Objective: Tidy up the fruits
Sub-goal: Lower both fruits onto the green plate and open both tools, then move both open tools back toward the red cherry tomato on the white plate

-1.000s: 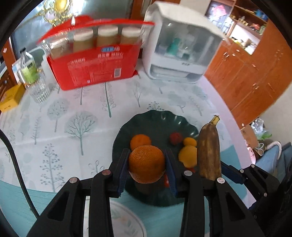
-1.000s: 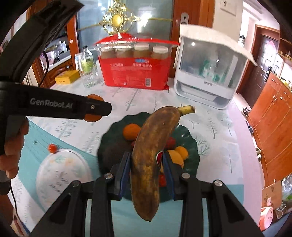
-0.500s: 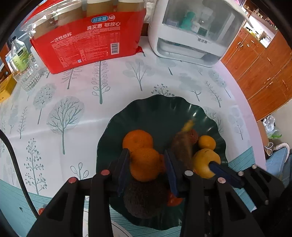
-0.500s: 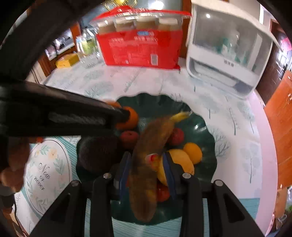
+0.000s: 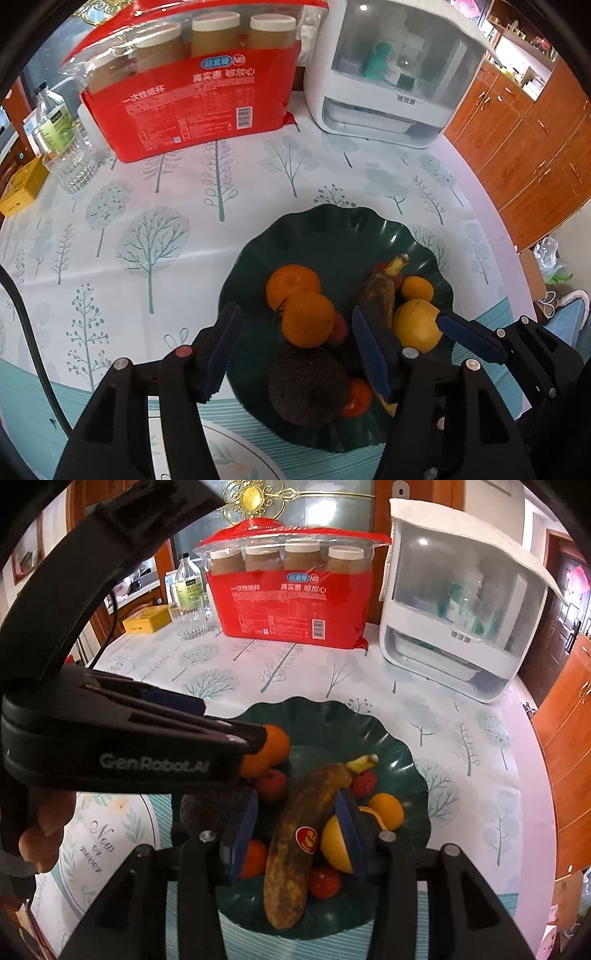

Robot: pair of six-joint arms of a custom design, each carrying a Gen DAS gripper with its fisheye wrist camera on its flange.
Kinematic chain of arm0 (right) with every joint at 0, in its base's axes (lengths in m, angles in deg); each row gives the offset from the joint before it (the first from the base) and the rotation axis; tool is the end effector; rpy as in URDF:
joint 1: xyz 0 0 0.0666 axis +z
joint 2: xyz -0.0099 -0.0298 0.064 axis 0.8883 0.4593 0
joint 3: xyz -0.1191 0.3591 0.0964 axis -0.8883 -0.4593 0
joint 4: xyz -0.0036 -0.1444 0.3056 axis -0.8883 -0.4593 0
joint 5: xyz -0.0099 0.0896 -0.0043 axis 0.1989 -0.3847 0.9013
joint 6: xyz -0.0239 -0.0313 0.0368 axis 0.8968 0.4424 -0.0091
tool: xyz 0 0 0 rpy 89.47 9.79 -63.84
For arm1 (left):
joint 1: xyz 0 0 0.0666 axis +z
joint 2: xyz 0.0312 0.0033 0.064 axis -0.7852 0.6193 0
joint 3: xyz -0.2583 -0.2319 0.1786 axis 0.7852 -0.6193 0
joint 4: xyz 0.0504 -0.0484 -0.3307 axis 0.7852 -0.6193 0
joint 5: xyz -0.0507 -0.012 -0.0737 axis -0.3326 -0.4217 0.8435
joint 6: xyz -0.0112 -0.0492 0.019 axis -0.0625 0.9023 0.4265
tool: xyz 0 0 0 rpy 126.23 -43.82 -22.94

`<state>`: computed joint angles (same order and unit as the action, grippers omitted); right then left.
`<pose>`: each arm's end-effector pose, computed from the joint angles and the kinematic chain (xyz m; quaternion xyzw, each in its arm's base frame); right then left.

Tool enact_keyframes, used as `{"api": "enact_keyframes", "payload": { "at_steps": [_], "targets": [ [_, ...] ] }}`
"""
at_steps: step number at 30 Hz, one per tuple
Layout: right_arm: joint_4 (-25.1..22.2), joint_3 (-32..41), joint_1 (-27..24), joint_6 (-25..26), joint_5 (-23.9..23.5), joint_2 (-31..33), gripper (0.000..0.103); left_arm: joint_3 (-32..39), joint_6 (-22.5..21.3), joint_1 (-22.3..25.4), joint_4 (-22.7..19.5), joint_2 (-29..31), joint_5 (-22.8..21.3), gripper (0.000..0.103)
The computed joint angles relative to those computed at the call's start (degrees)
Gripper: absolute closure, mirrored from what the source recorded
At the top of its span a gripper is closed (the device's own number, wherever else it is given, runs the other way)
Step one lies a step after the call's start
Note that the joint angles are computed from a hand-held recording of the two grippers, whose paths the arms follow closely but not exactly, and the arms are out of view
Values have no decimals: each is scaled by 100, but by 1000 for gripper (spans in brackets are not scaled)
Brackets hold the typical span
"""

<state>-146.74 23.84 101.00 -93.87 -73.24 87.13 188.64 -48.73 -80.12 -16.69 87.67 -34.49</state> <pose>0.3908 0.2963 0.4434 -0.1136 0.9407 0.0288 0.3183 0.4929 -0.2690 0.4379 0.1404 0.9623 -0.1042 0.2081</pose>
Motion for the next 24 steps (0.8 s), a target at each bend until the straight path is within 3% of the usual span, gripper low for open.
{"api": "enact_keyframes", "payload": {
  "at_steps": [6,16,24],
  "targets": [
    [-179,28,47,-246,198,-71,58,-317,-55,50,155,-364,-18,37],
    [-448,-230,153,-1389,285,-420,58,-1210,-183,61,417,-1162,30,28],
    [-703,-340,722,-2428,431,-552,59,-2097,-386,225,315,-2016,243,22]
  ]
}}
